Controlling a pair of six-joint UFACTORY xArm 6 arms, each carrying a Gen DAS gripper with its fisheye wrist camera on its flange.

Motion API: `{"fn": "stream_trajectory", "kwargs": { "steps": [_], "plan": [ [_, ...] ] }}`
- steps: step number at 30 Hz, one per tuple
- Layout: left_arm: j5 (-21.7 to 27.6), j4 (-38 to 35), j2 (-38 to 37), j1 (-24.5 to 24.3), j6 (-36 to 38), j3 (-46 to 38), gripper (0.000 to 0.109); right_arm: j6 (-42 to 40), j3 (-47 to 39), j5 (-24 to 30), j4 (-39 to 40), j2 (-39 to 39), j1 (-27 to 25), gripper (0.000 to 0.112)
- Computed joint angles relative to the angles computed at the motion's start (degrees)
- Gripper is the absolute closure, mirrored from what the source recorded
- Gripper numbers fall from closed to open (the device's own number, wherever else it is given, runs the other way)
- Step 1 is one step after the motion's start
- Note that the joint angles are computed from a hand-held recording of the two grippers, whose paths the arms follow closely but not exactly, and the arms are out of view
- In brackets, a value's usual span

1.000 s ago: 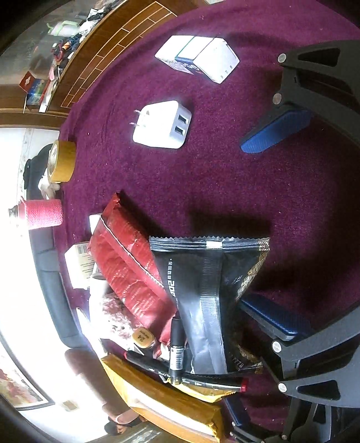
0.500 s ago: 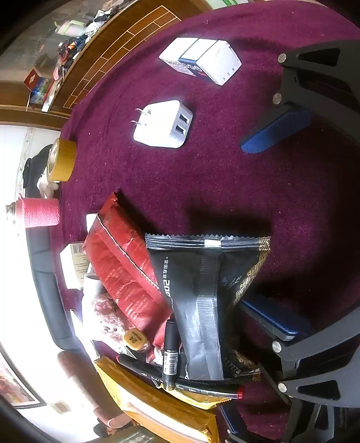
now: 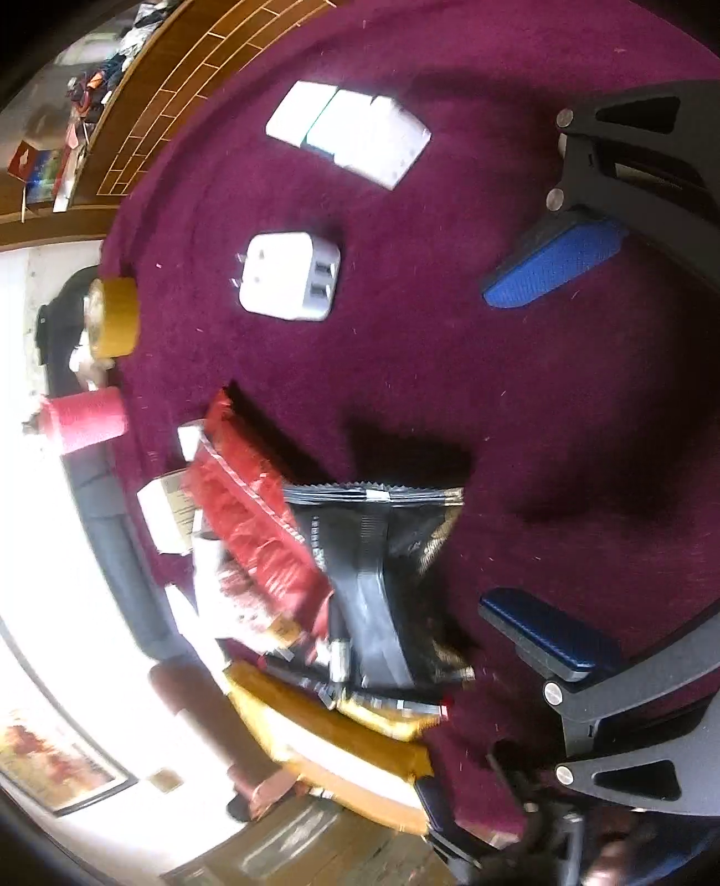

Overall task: Organize objects
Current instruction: 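Move the left gripper toward the pile of items on the table, then grasp the black snack bag with left gripper while right gripper grasps white medicine box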

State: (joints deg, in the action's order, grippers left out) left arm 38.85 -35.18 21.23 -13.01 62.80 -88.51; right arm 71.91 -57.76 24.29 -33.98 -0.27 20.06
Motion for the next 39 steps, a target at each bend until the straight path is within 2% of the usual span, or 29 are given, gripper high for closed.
{"fn": "stream_trajectory", "kwargs": {
  "steps": [4,9,10,14,16,19,22,24,25,27,28,29,31,33,35,36,37,39],
  "plan": [
    [3.27,-1.84,0.05,-0.96,7.83,-2.41,0.008,3.98,2.66,-1.68,-7.36,-3.74,0.31,0.009],
    [2.05,2.72,-0.02,-6.88,14.72,-2.84,0.017,8.31,3.33,0.22,-16.10,-6.67,1.20,0.009],
    [2.06,4.87,0.84,-8.15,14.69,-3.86,0.021,8.59,3.78,0.30,-16.54,-7.31,1.21,0.009],
    [3.52,12.77,5.31,-11.06,11.26,-9.00,0.056,12.15,6.87,-0.46,-20.06,-11.05,0.25,0.009],
    [4.68,17.06,8.60,-12.07,8.08,-12.95,0.062,13.56,8.94,-1.30,-20.47,-13.06,-0.85,0.009],
    [9.92,21.57,15.10,-12.66,4.33,-21.95,0.063,15.26,12.65,-3.80,-19.82,-16.31,-3.18,0.009],
    [13.86,20.96,18.64,-12.55,3.42,-27.46,0.063,16.48,15.56,-5.36,-19.21,-18.99,-5.15,0.009],
    [15.44,20.75,19.42,-12.28,0.51,-28.96,0.063,16.46,16.79,-4.43,-17.93,-20.56,-6.00,0.009],
    [14.04,20.47,18.33,-12.27,-1.41,-26.88,0.066,16.39,17.01,-3.65,-17.13,-20.98,-6.30,0.009],
    [7.10,20.13,13.50,-12.52,-3.41,-17.89,0.067,15.25,17.32,-2.58,-13.70,-21.71,-7.79,0.009],
    [5.89,18.97,11.52,-12.33,-3.27,-14.84,0.070,14.67,17.51,-2.49,-12.00,-21.87,-8.48,0.009],
    [7.08,17.29,10.68,-11.95,-3.56,-14.19,0.072,12.57,17.41,-2.36,-8.02,-21.68,-9.76,0.009],
    [12.64,11.36,9.40,-10.17,-3.97,-13.97,0.072,10.31,17.20,-2.49,-2.72,-20.92,-11.83,0.009],
    [10.77,8.48,7.30,-9.65,-2.40,-10.89,0.072,6.48,16.39,-2.32,4.11,-19.36,-13.94,0.009],
    [12.88,7.03,7.61,-9.02,-2.84,-11.71,0.072,2.98,14.84,-2.31,9.69,-17.15,-15.09,0.009],
    [12.64,6.93,7.81,-8.84,-3.30,-11.71,0.072,2.43,13.91,-3.21,10.91,-15.80,-15.52,0.009],
    [12.13,7.72,8.24,-8.92,-3.88,-11.85,0.072,1.69,12.24,-2.03,11.55,-14.31,-15.45,0.009],
    [14.13,9.40,11.10,-9.16,-4.96,-15.81,0.072,1.82,8.83,1.19,11.35,-11.67,-15.11,0.009]
  ]
}}
